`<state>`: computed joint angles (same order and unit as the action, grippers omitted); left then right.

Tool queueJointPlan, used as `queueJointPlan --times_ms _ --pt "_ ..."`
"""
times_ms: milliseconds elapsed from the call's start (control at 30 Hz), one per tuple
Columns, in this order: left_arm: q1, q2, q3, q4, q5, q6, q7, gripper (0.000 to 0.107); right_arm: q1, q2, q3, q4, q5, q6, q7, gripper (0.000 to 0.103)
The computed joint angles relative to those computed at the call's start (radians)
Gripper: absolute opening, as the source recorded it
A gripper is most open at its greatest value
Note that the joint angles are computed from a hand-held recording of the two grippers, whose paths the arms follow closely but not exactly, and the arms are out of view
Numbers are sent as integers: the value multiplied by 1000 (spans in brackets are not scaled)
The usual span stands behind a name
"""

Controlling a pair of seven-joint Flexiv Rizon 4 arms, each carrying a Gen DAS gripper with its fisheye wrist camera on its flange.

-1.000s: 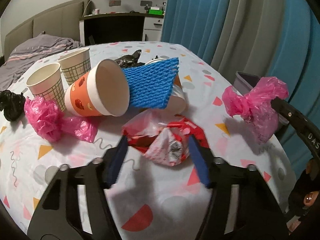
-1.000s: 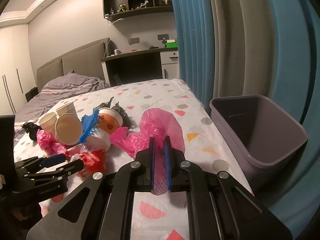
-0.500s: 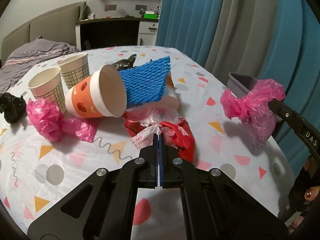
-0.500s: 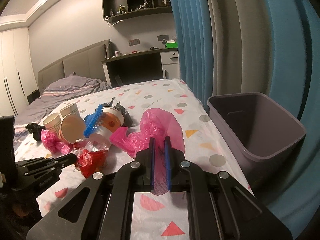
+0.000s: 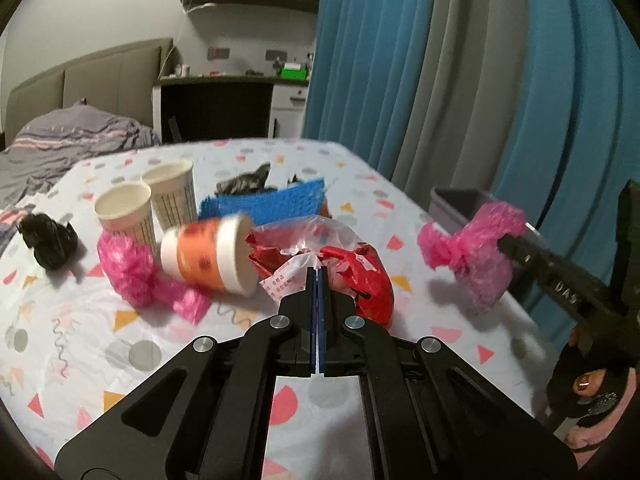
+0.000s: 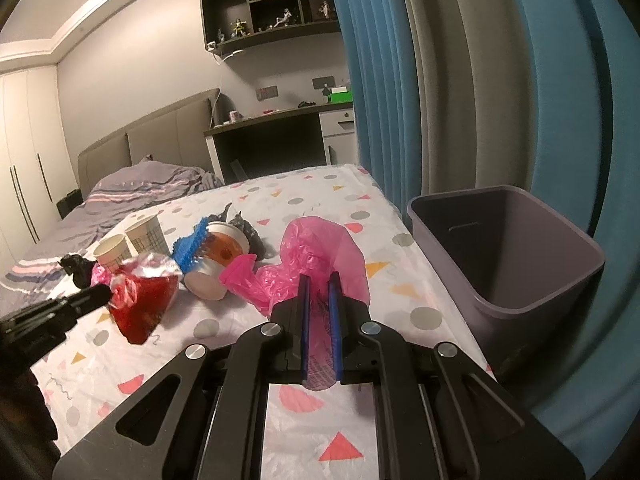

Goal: Collect trash
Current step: 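Carry the pink bag and red wrapper with both tools over the grey bin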

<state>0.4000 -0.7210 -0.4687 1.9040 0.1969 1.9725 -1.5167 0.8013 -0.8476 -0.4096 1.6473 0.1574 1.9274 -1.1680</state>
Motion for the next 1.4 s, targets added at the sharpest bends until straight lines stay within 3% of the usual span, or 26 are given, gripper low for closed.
queueJointPlan --times_ms 400,633,900,1033,1200,1400 --pt "-34 2 -25 -68 7 -14 14 0 13 26 -20 20 54 44 -46 10" --pt "-65 -50 -101 -192 0 -70 83 0 60 21 -129 10 150 58 -78 10" --pt "-186 -191 -180 -442 -75 -204 271 0 111 -60 -335 -33 248 9 -21 9" --pt "-274 -267 -177 -582 -137 -278 358 0 100 -110 -401 -51 245 -17 55 9" --pt "-367 -348 -154 -746 -226 -381 442 0 68 -148 -429 -72 199 -48 138 9" --pt "-468 -408 -75 -894 -322 -472 499 0 40 -181 -448 -88 142 -69 233 9"
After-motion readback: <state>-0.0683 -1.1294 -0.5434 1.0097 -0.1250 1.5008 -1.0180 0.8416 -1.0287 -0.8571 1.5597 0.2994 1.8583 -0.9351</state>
